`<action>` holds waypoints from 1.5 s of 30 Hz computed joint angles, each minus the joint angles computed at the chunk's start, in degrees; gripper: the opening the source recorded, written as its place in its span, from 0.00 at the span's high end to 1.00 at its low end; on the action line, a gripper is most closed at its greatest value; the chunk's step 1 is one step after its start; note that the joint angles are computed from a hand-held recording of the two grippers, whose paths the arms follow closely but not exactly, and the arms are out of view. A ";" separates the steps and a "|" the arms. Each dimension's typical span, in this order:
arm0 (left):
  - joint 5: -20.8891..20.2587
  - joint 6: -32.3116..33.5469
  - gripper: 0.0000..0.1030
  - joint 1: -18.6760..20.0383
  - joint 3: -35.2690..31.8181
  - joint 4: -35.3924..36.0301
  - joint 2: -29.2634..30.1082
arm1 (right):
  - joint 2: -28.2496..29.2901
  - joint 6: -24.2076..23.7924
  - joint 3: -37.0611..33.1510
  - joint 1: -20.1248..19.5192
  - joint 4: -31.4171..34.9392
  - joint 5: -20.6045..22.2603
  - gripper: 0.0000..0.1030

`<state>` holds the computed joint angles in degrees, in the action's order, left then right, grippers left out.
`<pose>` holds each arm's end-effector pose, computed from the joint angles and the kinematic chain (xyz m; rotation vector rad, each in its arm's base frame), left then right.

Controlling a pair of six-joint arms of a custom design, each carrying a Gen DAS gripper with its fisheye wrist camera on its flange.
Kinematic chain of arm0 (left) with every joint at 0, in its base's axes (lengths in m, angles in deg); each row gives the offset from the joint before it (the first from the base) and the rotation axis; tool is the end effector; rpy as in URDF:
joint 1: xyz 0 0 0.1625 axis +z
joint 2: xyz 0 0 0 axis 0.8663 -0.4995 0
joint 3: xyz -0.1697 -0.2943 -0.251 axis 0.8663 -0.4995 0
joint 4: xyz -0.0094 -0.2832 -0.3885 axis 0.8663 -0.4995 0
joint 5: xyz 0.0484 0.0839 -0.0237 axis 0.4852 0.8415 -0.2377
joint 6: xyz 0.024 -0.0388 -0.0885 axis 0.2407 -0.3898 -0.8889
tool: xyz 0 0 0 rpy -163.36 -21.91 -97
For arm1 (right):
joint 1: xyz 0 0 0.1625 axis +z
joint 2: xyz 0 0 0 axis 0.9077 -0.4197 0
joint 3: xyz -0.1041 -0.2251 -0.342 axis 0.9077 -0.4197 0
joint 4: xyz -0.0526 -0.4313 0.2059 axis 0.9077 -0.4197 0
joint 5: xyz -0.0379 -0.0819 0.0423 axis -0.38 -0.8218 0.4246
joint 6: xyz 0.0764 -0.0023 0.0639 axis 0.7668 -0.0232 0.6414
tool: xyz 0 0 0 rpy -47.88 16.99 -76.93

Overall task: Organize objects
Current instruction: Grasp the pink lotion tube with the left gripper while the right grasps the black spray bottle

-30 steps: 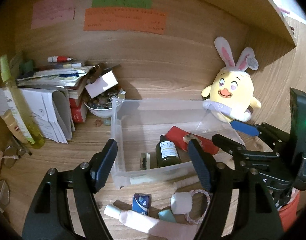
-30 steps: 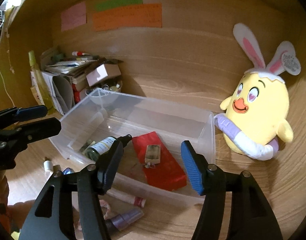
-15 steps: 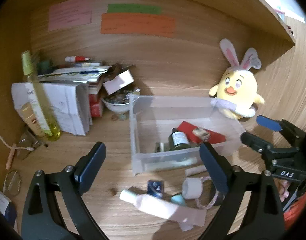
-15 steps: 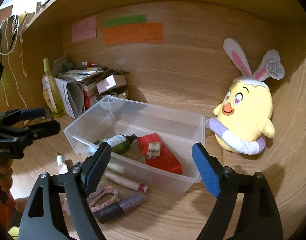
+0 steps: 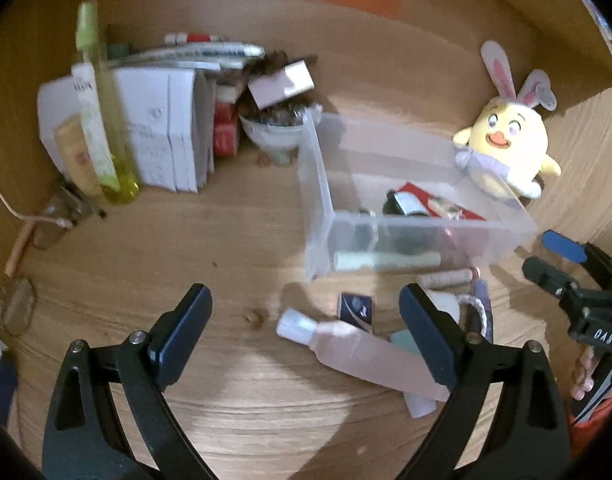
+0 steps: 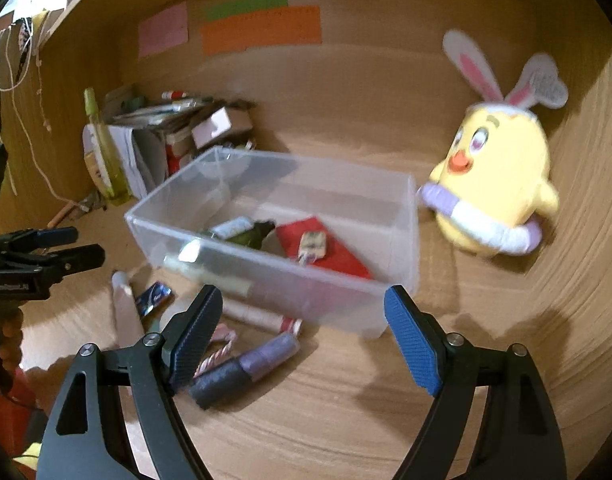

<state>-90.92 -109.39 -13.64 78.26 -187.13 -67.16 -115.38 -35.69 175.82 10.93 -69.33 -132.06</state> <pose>-0.2788 -0.6171 -0.0753 -0.1021 2.1812 -1.0915 -0.0393 -0.7362 0.2483 1.2866 -2.3822 0.6654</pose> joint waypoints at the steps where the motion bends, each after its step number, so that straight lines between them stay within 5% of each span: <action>1: -0.66 0.09 0.07 0.23 -0.40 0.08 0.41 | 0.12 -0.28 0.28 -0.06 0.04 -0.52 0.21; 8: -5.05 0.93 0.07 1.68 -3.75 1.76 3.16 | 1.07 -3.04 2.22 -0.11 -1.00 -5.08 0.21; 25: -3.99 -12.40 0.07 0.97 0.19 17.01 -0.05 | 0.86 -4.96 2.47 -1.28 -0.68 -10.26 0.21; 36: -4.05 -17.48 0.07 0.84 3.16 16.87 -2.15 | 1.93 -1.25 -0.04 -0.98 1.67 -10.08 0.23; 45: -3.81 -13.78 0.38 1.72 2.09 14.05 -1.80 | 2.67 0.19 -1.31 -0.85 5.08 -10.48 0.53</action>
